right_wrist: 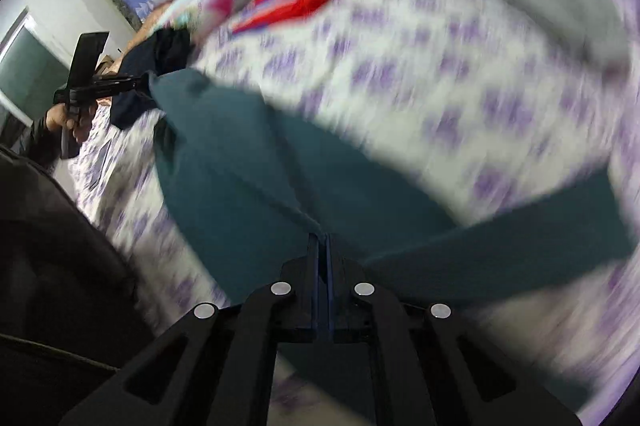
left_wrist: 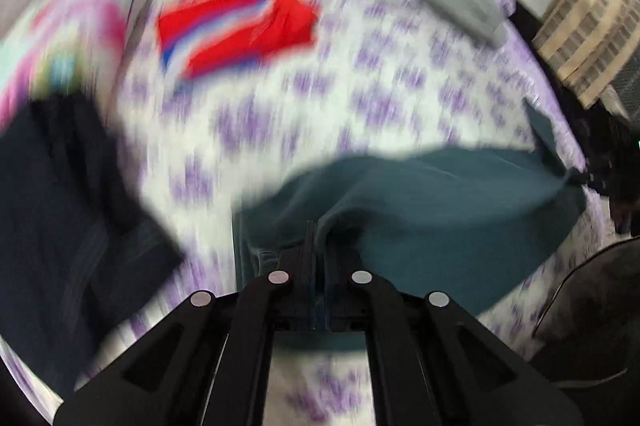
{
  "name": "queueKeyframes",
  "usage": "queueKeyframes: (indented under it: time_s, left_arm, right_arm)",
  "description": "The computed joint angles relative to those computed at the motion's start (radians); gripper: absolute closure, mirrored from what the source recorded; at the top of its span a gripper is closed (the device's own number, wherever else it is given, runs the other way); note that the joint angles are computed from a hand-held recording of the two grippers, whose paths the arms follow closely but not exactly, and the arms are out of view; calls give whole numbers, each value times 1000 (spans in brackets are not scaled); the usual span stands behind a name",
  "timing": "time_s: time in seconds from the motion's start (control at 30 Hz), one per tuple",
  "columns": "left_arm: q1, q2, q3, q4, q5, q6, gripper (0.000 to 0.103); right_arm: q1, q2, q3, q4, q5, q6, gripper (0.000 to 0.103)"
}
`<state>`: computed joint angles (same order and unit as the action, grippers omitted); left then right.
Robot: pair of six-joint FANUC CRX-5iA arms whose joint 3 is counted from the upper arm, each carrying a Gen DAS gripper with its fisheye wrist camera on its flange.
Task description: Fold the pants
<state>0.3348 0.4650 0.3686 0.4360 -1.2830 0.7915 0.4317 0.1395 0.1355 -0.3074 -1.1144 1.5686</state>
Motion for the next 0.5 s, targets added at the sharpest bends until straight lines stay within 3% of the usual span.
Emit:
queueKeyframes:
  time_s: [0.1, 0.17, 0.2, 0.23, 0.27, 0.3, 0.33, 0.37, 0.43, 0.5]
  left_arm:
    - [-3, -23, -84, -120, 18, 82, 97]
    - [5, -33, -115, -145, 23, 129, 96]
    - [14, -46, -136, -128, 25, 142, 93]
    - [24, -69, -161, -111, 40, 151, 83]
    - [34, -90, -181, -92, 49, 149, 77]
    - [42, -102, -190, -76, 49, 145, 64]
    - [48, -123, -204, -75, 66, 148, 43]
    - [49, -142, -215, -85, 92, 158, 34]
    - [57, -177, -233, -114, 139, 205, 30]
    - [77, -159, -213, -78, 90, 265, 30]
  right_arm:
    - [62, 3, -106, 63, 35, -113, 94]
    - [93, -12, -161, 111, 91, -189, 88]
    - [96, -23, -159, 108, 90, -199, 74]
    - [99, -35, -157, 111, 87, -207, 58]
    - [104, -48, -159, 122, 92, -212, 53]
    - [106, -59, -161, 132, 100, -208, 52]
    - [105, -75, -162, 143, 106, -212, 52]
    - [102, -84, -161, 150, 111, -223, 52]
    - [96, -105, -172, 182, 143, -285, 52]
    - [95, -112, -186, 222, 173, -343, 52]
